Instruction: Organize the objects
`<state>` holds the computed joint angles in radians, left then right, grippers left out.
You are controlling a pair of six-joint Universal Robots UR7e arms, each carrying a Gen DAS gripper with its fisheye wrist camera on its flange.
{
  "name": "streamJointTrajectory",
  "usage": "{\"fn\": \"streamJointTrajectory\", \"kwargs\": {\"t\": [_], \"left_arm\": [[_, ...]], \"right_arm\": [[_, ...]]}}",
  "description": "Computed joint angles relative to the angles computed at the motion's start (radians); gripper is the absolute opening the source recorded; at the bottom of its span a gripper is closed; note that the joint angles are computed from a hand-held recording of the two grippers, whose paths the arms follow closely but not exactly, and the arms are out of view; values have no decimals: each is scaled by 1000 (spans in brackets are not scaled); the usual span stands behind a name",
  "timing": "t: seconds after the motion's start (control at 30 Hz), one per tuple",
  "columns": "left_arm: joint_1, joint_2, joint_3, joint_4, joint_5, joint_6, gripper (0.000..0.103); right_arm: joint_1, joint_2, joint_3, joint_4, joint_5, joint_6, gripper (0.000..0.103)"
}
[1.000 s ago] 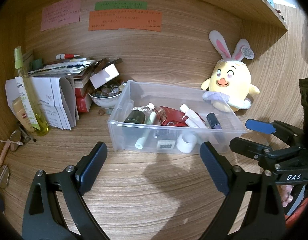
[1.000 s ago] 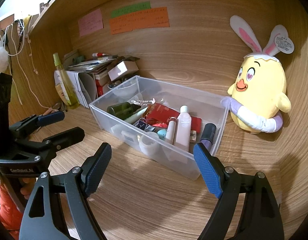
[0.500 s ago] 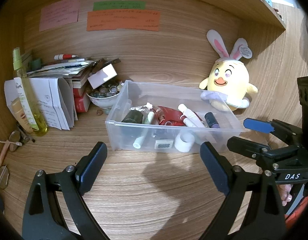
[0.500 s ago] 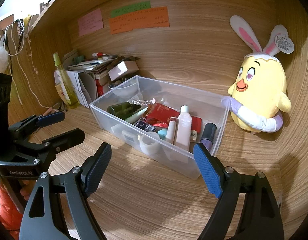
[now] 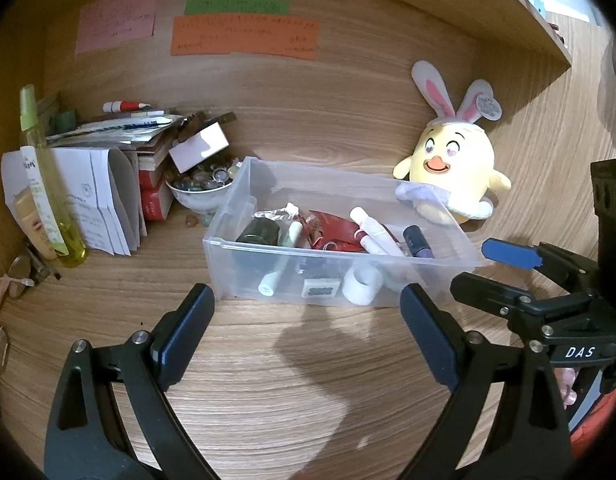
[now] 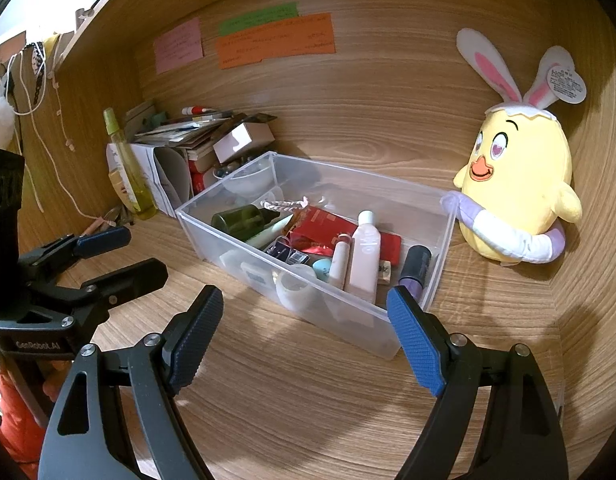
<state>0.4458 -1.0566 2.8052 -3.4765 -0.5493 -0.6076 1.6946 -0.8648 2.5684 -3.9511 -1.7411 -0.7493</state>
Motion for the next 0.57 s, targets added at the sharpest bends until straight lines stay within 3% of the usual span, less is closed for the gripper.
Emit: {"fn": "streamJointTrajectory", "kwargs": {"t": [0.57], "left_arm": [[9,12,-2,-10,-7,-2,95]], "right_arm": [[4,-1,1,3,-10,10,82]]}}
